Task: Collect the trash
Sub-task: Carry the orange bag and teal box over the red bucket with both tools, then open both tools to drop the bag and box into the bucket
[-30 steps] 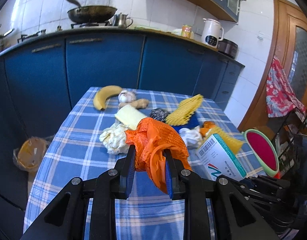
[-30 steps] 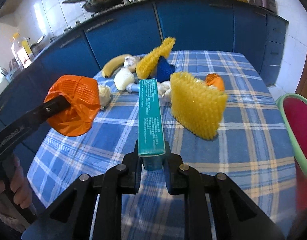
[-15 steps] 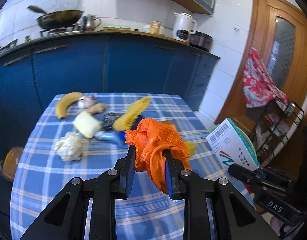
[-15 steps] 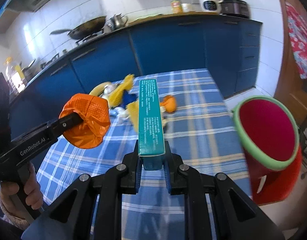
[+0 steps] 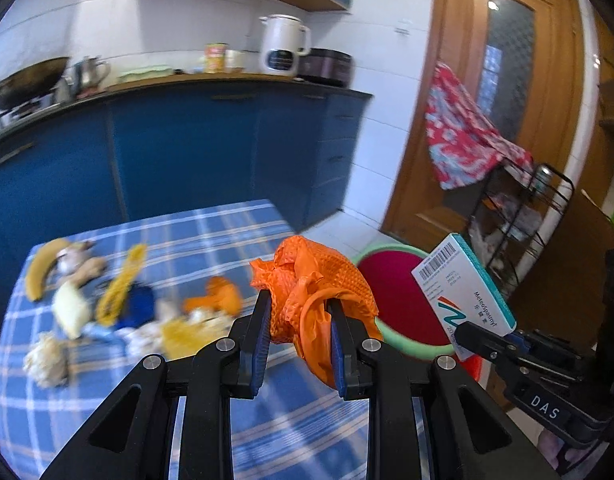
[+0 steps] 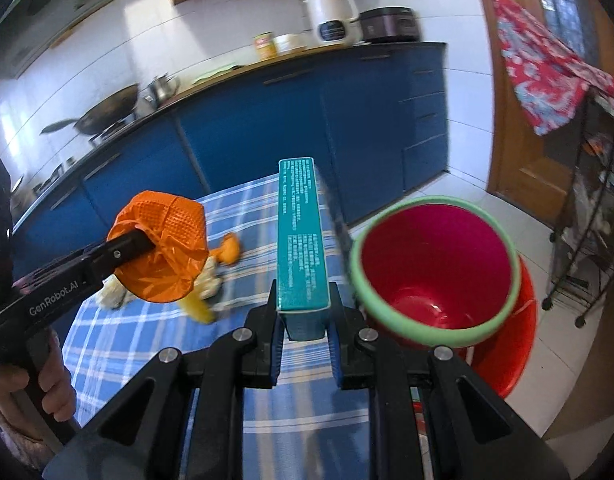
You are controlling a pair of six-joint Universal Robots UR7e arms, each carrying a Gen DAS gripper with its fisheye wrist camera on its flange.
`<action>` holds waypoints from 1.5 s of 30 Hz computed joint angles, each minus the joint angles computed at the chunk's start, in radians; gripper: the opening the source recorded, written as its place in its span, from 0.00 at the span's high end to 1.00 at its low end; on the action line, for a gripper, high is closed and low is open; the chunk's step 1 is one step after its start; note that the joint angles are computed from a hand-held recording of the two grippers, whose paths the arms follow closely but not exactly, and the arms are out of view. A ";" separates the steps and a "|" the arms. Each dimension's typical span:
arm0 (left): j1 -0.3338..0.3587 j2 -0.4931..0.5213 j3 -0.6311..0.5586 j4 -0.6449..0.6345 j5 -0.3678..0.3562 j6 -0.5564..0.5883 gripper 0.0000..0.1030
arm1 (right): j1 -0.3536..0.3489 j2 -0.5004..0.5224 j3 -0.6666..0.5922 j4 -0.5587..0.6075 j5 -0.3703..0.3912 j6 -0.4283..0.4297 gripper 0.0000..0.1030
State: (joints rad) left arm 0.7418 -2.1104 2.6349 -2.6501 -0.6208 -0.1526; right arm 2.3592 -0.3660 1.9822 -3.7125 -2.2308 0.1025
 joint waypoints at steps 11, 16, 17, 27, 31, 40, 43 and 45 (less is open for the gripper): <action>0.123 0.355 -0.058 -0.329 -0.143 0.135 0.75 | -0.078 -0.025 0.062 -0.075 -0.022 0.004 0.79; 0.176 0.457 -0.095 -0.383 -0.192 0.161 0.75 | -0.118 -0.025 0.074 -0.085 -0.036 0.014 0.79; 0.189 0.483 -0.105 -0.399 -0.204 0.170 0.75 | -0.131 -0.025 0.076 -0.087 -0.037 0.016 0.79; 0.248 0.683 -0.184 -0.477 -0.249 0.234 0.75 | -0.232 -0.019 0.078 -0.093 -0.041 0.010 0.79; 0.274 0.752 -0.219 -0.493 -0.263 0.252 0.73 | -0.276 -0.015 0.074 -0.082 -0.028 0.012 0.78; 0.293 0.794 -0.244 -0.491 -0.261 0.244 0.50 | -0.323 -0.008 0.074 -0.095 -0.022 0.013 0.75; 0.292 0.787 -0.243 -0.487 -0.258 0.236 0.49 | -0.324 -0.008 0.077 -0.111 -0.021 0.008 0.75; 0.288 0.778 -0.240 -0.483 -0.254 0.228 0.49 | -0.321 -0.010 0.082 -0.122 -0.020 0.007 0.75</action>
State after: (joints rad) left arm 1.0302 -1.3322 2.3953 -3.1331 -0.8749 0.0758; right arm 2.0383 -0.3763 2.0647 -3.8350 -2.2512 0.1095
